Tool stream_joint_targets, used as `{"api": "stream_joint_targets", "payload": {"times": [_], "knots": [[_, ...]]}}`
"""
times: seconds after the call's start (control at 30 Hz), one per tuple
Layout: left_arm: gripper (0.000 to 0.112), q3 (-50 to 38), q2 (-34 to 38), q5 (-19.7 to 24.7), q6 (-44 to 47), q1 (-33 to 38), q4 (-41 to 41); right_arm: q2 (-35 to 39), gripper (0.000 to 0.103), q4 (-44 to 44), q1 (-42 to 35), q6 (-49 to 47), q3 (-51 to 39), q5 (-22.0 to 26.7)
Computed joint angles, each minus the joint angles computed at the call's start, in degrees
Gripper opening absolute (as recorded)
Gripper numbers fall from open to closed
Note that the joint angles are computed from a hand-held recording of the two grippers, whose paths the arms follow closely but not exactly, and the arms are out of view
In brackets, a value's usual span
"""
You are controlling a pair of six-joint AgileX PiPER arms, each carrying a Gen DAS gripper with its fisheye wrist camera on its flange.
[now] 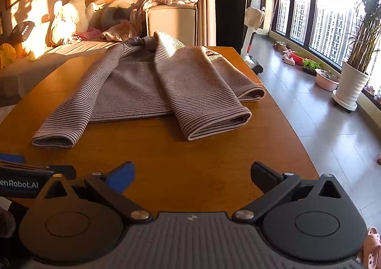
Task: Fold clothes
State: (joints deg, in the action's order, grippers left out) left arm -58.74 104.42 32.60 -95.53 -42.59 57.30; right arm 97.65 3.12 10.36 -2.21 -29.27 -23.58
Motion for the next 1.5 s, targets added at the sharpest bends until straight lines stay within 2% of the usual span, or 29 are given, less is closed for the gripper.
{"api": "stream_joint_targets", "payload": {"times": [0.3,0.63,1.5], "knots": [[0.103,-0.79,0.27,-0.63,1.98,0.87,-1.13,0.46,0.103,-1.46,-0.38,1.77,-0.66,0.07],[0.103,-0.21,0.01,-0.7,-0.17,0.6,1.23,0.67,0.103,-0.9,-0.11,1.54,-0.85,0.28],[0.103,-0.24,0.05,-0.51,-0.1,0.78,1.26,1.18,0.103,-1.71,-0.15,2.25,-1.28,1.14]]}}
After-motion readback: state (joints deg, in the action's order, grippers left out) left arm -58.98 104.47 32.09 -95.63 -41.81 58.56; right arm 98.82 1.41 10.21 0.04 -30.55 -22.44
